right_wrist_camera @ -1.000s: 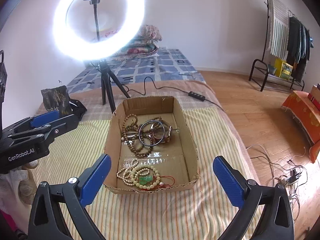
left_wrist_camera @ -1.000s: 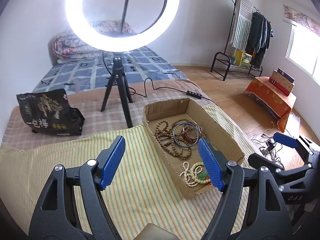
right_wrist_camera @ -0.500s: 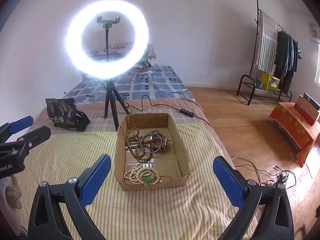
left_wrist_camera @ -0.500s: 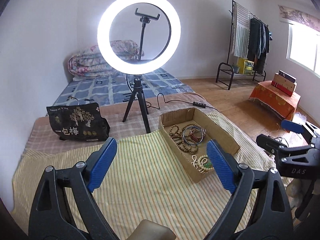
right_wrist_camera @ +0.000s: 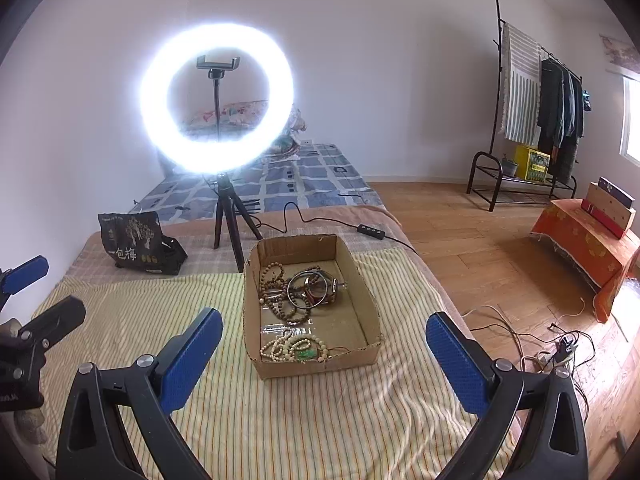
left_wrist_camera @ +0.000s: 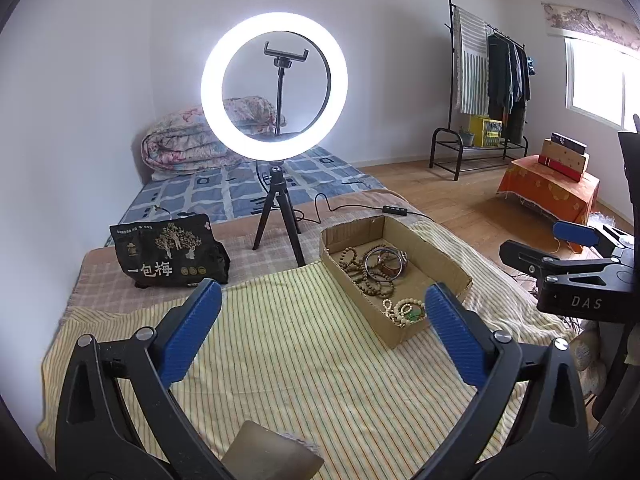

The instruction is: Organize jewelry

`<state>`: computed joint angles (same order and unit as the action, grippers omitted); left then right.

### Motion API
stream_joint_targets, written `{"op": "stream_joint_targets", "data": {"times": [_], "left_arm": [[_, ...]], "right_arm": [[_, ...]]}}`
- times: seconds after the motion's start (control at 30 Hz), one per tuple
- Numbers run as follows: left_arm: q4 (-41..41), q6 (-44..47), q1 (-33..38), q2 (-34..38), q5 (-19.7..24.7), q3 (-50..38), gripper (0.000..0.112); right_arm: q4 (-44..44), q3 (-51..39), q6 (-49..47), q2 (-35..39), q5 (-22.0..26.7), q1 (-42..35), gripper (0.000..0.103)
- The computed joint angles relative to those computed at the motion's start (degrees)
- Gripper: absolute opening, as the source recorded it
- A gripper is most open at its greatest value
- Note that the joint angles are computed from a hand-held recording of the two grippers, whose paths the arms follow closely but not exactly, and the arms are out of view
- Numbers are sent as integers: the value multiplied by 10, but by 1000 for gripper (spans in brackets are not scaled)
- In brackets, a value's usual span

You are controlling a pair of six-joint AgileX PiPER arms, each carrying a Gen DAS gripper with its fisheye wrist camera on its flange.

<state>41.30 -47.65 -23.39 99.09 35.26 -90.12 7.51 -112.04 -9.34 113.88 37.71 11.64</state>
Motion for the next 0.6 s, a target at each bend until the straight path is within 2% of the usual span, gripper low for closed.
{"op": "stream_joint_targets", "data": {"times": [0.23,0.6], "left_arm": [[8,-6,-4,3,14,-4,103],[7,-3,-1,4,12,-2,103]], "right_arm": [[-19,4,10,-1,-11,7,103],[-26,6,13,-2,-16,14,103]]}}
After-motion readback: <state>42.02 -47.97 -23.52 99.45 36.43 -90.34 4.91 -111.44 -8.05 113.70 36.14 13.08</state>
